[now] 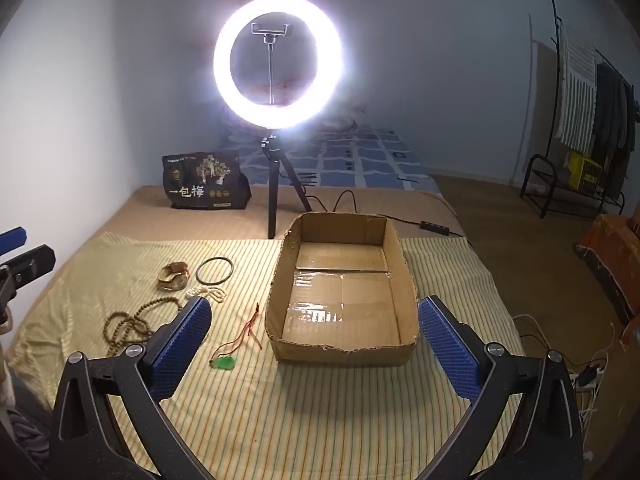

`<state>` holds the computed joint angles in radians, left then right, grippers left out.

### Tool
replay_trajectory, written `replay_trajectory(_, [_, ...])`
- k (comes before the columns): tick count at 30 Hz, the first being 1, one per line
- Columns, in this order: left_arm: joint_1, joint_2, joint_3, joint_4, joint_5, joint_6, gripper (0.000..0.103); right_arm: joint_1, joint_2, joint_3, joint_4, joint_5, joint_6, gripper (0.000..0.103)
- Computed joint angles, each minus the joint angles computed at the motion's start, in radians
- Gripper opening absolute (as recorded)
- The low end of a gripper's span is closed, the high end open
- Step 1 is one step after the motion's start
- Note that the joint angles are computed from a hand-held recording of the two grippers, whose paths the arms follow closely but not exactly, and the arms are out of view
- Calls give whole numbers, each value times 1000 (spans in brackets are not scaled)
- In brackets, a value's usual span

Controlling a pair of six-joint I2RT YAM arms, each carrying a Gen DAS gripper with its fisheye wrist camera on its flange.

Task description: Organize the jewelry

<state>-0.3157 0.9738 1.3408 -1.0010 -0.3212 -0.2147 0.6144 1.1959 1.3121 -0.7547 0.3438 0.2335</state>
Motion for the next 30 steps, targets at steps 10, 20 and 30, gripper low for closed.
replay_trajectory(10, [7, 0, 3, 5, -5, -9, 103, -3, -2, 0, 0, -2, -5, 103])
replay_trajectory(20, [7, -4, -3, 8, -8, -10, 103, -11, 1, 0, -2, 3, -4, 103])
replay_trajectory(30, [12, -5, -3, 10, -2, -7, 103, -7, -1, -2, -4, 7, 0, 103])
